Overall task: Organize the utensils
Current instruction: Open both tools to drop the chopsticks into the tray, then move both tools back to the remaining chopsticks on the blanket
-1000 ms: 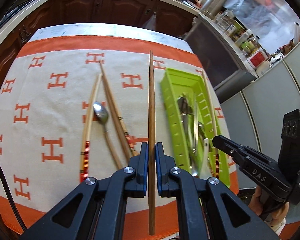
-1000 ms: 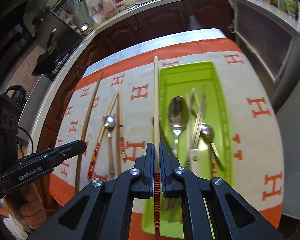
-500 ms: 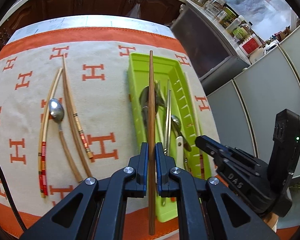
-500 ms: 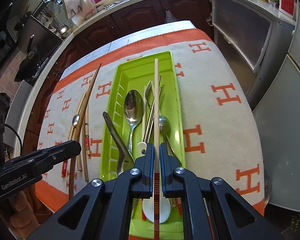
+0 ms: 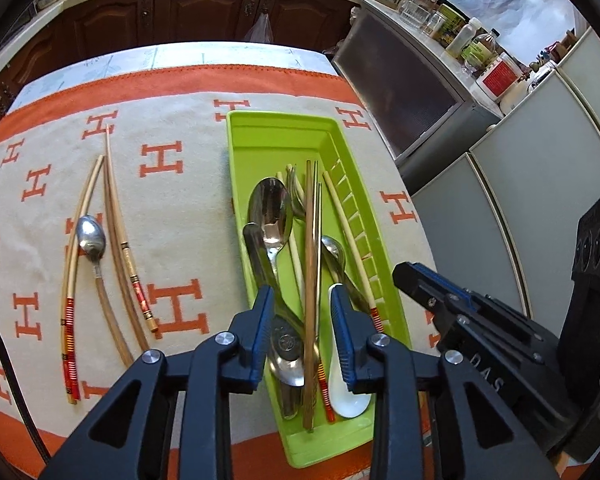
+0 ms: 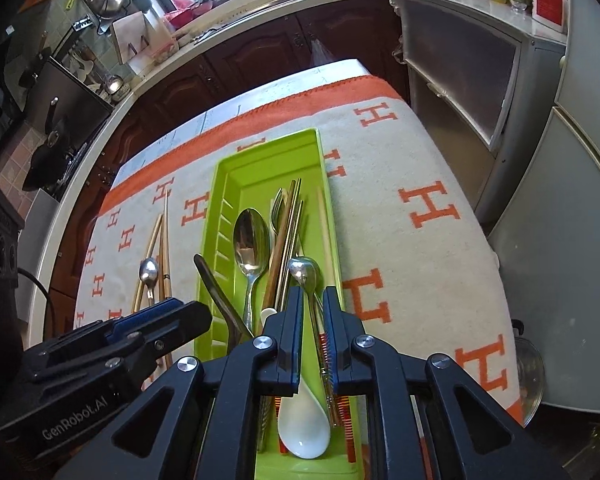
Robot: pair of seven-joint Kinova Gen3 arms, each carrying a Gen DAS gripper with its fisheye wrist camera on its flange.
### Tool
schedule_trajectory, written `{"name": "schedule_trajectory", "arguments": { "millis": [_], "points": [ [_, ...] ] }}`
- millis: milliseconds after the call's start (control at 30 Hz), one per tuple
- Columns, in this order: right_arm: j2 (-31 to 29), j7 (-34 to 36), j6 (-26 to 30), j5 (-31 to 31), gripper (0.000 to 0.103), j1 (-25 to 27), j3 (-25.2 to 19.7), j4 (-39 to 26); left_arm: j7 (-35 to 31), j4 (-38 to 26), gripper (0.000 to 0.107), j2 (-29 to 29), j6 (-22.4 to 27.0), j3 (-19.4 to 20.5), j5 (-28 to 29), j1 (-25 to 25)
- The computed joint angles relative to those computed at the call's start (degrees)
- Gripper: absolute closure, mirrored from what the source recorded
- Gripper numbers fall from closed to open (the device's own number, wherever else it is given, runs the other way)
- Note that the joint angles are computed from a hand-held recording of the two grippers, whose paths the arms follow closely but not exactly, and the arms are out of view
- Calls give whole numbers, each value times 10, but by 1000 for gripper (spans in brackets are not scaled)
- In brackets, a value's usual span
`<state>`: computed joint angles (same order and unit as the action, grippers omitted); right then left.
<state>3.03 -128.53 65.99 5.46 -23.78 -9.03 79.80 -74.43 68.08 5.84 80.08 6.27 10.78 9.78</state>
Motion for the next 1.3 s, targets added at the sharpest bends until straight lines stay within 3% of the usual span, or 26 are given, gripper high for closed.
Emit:
{"name": "schedule_trajectory", "arguments": {
  "millis": [133,633,1300],
  "points": [
    [-4,-10,2,14,92,-7,-5,1,-5,9,68,-19,6,0,-22,3],
    [6,-15,23,6,92,-34,-18,-6,-11,66,65,-69,26,-25,-40,-43],
    [29,-20,62,27,86,-90,-29,-60,-9,96,64,-103,12,-37,-52,-73]
  ]
}}
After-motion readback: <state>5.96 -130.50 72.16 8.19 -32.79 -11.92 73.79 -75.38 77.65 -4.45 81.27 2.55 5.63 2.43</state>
